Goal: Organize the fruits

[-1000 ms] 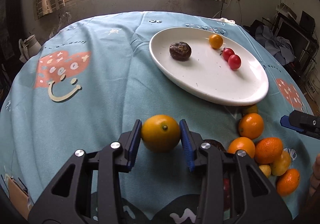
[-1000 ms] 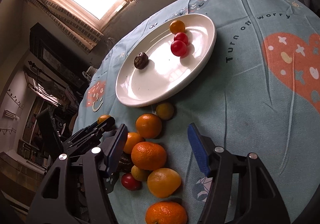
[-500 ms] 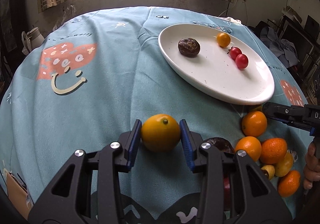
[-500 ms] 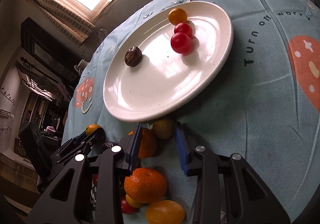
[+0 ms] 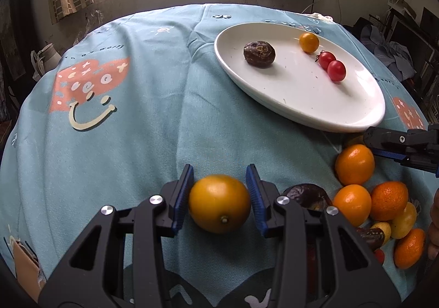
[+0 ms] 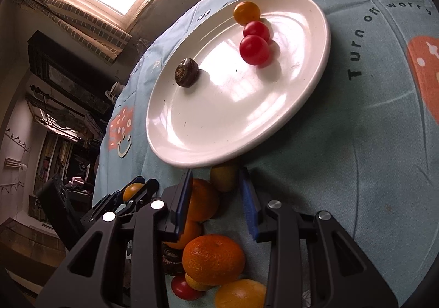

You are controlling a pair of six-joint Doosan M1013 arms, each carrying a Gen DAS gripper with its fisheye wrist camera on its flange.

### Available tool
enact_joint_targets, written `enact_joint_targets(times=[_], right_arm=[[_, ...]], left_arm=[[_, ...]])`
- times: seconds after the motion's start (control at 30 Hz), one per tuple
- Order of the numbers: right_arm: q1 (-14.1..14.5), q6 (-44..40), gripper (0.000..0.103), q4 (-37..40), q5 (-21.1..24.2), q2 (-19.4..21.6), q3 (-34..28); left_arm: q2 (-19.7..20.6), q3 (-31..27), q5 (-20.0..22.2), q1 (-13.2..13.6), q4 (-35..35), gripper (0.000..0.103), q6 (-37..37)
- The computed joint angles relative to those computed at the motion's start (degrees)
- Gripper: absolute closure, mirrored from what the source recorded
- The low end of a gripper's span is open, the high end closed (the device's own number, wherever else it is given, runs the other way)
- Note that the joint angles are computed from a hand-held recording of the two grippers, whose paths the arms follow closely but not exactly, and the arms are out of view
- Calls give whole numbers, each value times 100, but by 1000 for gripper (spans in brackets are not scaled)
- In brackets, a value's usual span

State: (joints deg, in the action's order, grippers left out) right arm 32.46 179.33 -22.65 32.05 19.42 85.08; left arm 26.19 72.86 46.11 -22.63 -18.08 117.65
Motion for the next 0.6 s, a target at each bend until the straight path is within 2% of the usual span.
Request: enact_joint_targets(times=[0.13,0.3,0.4,0.5,0.6], right_arm=[[41,246,67,-94,276,21,-71],[39,-290,67,104,384,146,-283],[-14,-133,61,205,-64,119,-123],[-174,-173,58,885,-1026,34,243],[-189,-536,59,1108,-895,32,185]], left_arm=[[-1,4,-10,-6,27,62,-10],[-16,31,-39,-16,44,62,5],[-16,33,-38,-14,30,62,49],[0,-23,148,38,-92,62,158],[20,-90,345,124,-252,60,77]])
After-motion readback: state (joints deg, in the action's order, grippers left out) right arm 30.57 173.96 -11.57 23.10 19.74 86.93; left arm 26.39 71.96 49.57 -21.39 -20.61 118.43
